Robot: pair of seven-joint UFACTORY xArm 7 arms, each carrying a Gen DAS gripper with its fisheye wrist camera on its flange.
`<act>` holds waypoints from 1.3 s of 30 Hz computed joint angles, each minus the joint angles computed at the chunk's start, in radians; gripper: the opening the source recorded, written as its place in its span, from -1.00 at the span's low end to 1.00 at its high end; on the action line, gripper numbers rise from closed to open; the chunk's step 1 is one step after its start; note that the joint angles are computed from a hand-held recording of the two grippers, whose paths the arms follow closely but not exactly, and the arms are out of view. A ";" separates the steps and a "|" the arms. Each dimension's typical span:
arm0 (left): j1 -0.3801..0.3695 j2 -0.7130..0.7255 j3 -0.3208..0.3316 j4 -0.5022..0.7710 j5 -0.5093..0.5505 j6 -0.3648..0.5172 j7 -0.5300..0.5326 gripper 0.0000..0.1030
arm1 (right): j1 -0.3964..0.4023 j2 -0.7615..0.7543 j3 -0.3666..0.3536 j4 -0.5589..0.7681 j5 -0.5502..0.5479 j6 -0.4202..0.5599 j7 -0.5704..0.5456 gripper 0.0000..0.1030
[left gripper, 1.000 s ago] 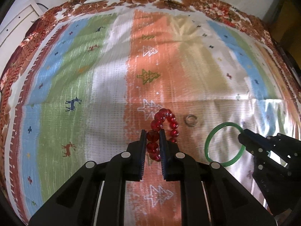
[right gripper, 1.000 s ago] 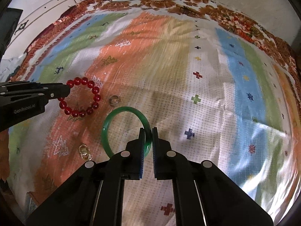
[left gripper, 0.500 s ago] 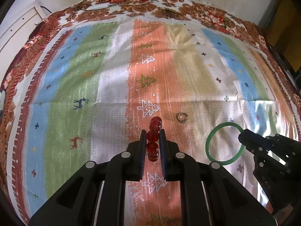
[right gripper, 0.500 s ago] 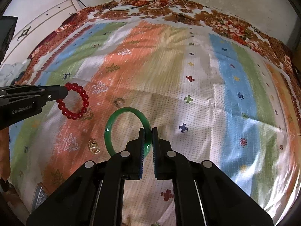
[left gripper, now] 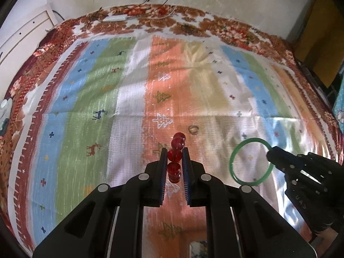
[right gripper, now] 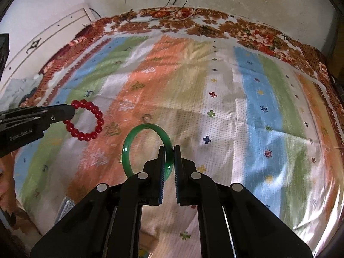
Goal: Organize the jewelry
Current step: 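Lift both held bracelets and carry them over the silver tin box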
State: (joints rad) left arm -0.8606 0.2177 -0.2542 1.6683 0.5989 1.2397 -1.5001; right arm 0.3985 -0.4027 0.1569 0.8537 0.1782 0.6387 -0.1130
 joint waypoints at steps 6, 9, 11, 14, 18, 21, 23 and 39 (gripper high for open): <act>-0.045 0.005 -0.012 0.037 0.051 0.021 -0.024 -0.75 | 0.003 -0.068 -0.004 -0.037 -0.002 -0.002 0.009 -0.83; -0.066 0.008 -0.014 0.051 0.071 0.028 -0.031 -0.75 | 0.014 -0.098 -0.015 -0.052 0.014 0.004 -0.005 -0.83; -0.078 0.010 -0.016 0.058 0.081 0.029 -0.035 -0.75 | 0.016 -0.114 -0.017 -0.062 0.019 0.005 -0.008 -0.83; -0.099 0.017 -0.018 0.075 0.098 0.037 -0.040 -0.75 | 0.017 -0.139 -0.016 -0.078 0.019 0.007 -0.009 -0.83; -0.123 0.019 -0.018 0.086 0.118 0.040 -0.051 -0.75 | 0.029 -0.183 -0.023 -0.099 0.029 0.015 -0.020 -0.83; -0.142 0.018 -0.021 0.089 0.135 0.044 -0.065 -0.75 | 0.038 -0.218 -0.027 -0.118 0.038 0.025 -0.028 -0.83; -0.154 0.019 -0.024 0.094 0.145 0.050 -0.075 -0.75 | 0.043 -0.240 -0.028 -0.130 0.041 0.032 -0.032 -0.83; -0.234 0.032 -0.036 0.102 0.180 0.084 -0.121 -0.75 | 0.059 -0.382 -0.031 -0.217 0.049 0.077 -0.041 -0.83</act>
State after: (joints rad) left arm -1.0943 0.2497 -0.2903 1.7706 0.7793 1.3238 -1.6208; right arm 0.4577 -0.7844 0.1258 0.6366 0.2276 0.7162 -0.1543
